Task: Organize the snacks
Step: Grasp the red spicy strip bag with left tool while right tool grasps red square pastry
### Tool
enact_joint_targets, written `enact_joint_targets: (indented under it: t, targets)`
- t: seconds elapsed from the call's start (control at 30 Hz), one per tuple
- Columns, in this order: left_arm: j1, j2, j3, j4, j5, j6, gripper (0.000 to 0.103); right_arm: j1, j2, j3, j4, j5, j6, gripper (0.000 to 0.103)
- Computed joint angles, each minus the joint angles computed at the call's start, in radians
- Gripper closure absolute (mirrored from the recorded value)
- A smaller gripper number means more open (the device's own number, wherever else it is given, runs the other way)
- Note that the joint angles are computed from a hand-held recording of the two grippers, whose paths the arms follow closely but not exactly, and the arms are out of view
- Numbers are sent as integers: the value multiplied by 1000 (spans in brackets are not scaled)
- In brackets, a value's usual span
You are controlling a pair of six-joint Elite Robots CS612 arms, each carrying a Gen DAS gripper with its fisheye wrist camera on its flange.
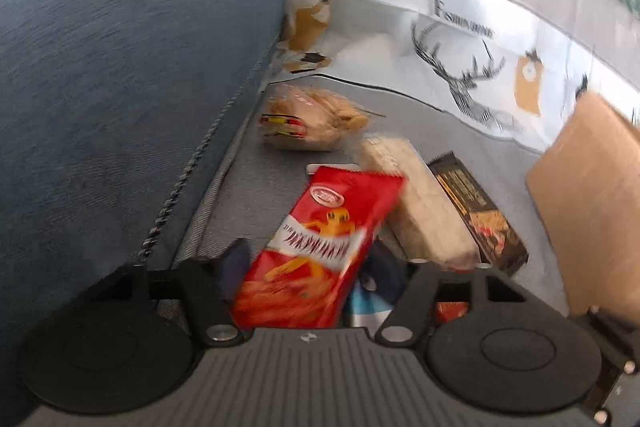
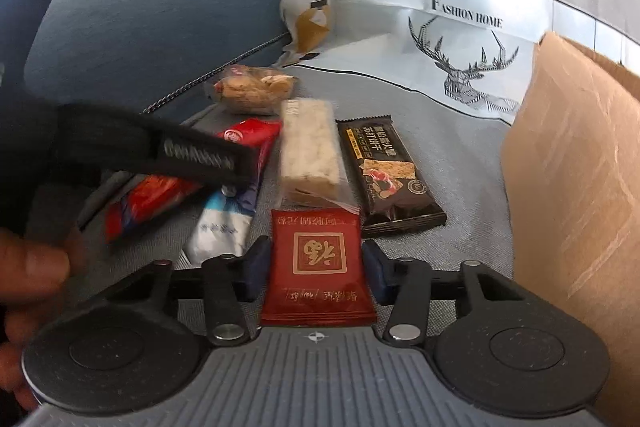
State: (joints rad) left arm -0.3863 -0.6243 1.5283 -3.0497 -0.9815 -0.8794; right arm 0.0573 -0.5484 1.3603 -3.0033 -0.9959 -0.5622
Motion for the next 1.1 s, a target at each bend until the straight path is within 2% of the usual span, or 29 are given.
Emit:
enact_joint_targets:
  t: [0.23,0.3,0.4,0.6,0.73,0.87,0.93,1.0,1.1]
  targets:
    - [-7,-20,23,-21,5,-43,63,-18,-36,34,26,30,-14,58]
    - [-8,-27,40,-67,-1,-47,82,-28,-55,53,35,47,-26,58]
    - [-14,-42,62,-100,-12,-53,87,-44,-88,90,53,69,-43,58]
    - [-23,-86,111,-119,-68,-77,91,-79,-156,169,107,98,-90,58]
    - [-25,-117,155,-163,-150,-74,98,-97,-189,217,110,113,-119,58]
    - [-18,-142,179,-161,-288,-27,97,-104,-205,240,126,107,-128,58]
    - [-22,-149,187,-154,-293,-28,89,-102,-205,244,120,93,-134,58]
    - [-25,-152,191,-137,-270,-63,67,-98,-202,241,127,77,-131,58]
    - [-26,-153,192,-111,-256,-114,62,-94,-197,235,144,54,-126,58]
